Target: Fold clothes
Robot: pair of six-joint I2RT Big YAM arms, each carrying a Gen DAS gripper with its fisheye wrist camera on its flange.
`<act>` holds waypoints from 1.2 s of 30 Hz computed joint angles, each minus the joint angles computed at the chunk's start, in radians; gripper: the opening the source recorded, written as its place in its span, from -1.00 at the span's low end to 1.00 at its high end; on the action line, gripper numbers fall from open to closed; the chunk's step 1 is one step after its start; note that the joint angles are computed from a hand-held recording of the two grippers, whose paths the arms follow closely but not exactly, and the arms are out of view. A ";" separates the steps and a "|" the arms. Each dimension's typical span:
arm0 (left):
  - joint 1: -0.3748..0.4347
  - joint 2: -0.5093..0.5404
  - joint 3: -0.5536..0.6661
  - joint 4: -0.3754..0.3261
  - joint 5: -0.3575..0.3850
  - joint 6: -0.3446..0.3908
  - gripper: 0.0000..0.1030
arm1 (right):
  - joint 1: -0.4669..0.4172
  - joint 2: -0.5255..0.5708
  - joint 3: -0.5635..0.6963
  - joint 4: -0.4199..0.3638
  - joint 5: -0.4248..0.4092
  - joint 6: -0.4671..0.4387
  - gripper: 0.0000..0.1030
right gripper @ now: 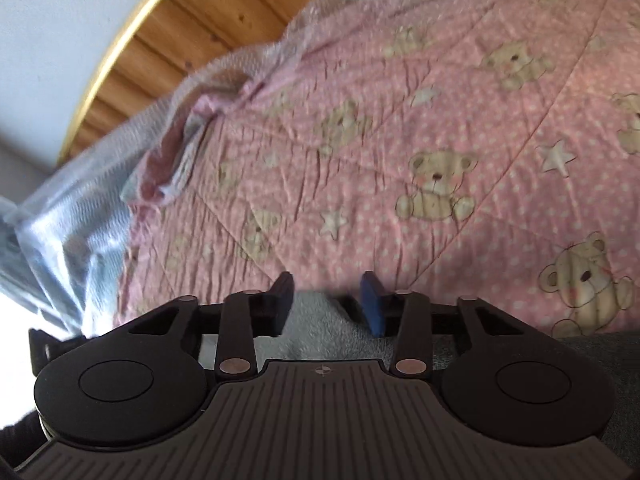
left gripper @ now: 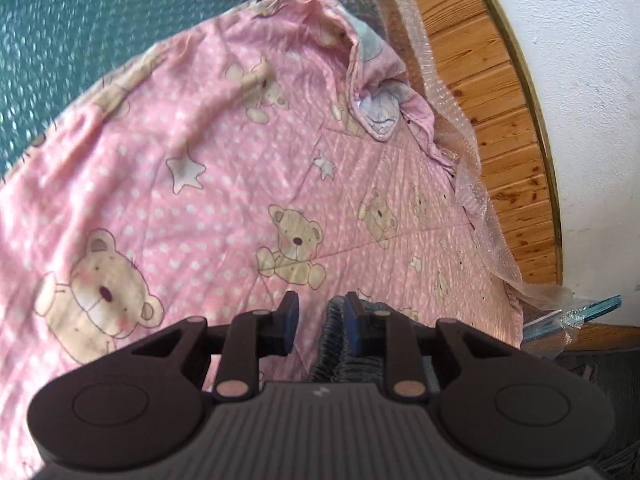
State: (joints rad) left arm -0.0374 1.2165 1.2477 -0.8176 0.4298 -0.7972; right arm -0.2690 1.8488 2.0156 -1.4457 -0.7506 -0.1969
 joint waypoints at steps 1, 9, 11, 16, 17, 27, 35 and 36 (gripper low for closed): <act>-0.012 -0.012 0.009 0.005 0.017 0.025 -0.54 | -0.003 -0.036 -0.029 0.054 0.035 0.010 -0.11; -0.185 0.001 0.013 -0.163 0.048 0.258 -0.52 | 0.056 -0.273 -0.303 0.015 0.220 -0.361 -0.15; -0.156 -0.020 -0.048 -0.133 0.049 0.193 -0.92 | 0.052 -0.344 -0.430 0.079 0.339 -0.425 -0.14; -0.199 -0.069 -0.011 -0.152 -0.035 0.232 -0.52 | -0.056 -0.498 -0.608 0.205 0.449 -0.521 -0.13; -0.204 -0.087 -0.012 -0.132 -0.006 0.245 -0.36 | -0.088 -0.533 -0.626 0.221 0.415 -0.520 -0.06; -0.186 -0.114 -0.077 -0.239 -0.003 0.248 -0.92 | -0.324 -0.565 -0.696 0.245 0.449 -0.364 0.11; -0.362 -0.160 0.024 -0.279 -0.272 0.112 -0.46 | -0.606 -0.378 -0.414 0.287 0.331 -0.251 0.20; -0.393 -0.161 0.040 -0.282 -0.310 0.079 -0.44 | -0.638 -0.344 -0.374 0.310 0.322 -0.205 0.20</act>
